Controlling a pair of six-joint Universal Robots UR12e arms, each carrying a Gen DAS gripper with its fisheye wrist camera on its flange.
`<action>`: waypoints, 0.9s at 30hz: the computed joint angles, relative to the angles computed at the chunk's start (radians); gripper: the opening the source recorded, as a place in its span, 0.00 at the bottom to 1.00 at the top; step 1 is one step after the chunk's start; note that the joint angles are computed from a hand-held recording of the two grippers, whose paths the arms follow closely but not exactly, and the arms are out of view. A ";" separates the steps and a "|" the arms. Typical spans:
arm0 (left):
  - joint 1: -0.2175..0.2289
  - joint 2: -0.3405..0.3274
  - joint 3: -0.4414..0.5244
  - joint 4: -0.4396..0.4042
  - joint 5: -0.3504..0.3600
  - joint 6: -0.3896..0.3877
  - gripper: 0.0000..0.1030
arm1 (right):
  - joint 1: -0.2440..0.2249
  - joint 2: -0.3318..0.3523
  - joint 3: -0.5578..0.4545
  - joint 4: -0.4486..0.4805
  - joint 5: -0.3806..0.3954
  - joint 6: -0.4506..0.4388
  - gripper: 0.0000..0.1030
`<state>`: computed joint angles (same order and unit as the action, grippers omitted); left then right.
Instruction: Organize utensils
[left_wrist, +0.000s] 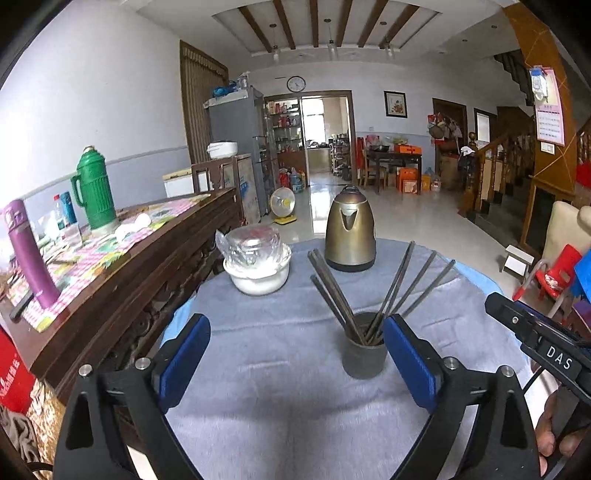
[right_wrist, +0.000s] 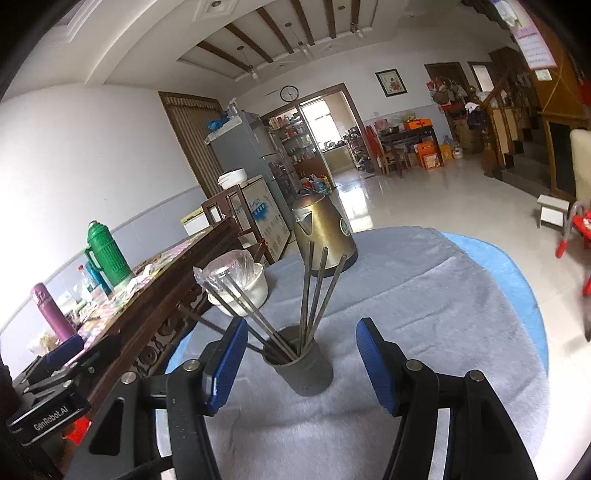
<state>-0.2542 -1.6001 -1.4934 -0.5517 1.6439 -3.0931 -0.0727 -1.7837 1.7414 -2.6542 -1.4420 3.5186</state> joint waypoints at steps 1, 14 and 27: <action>-0.002 0.006 -0.008 0.002 0.006 -0.004 0.92 | 0.002 -0.007 0.007 -0.002 -0.002 -0.006 0.64; -0.053 0.066 -0.085 0.043 0.173 0.016 0.93 | 0.014 -0.090 0.083 -0.039 -0.005 -0.034 0.64; -0.086 0.099 -0.108 0.016 0.244 0.032 0.94 | 0.032 -0.158 0.113 0.011 -0.043 -0.095 0.64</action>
<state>-0.3406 -1.5009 -1.6014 -0.5354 1.8878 -3.0609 -0.0404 -1.9421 1.8546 -2.6431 -1.4851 3.4237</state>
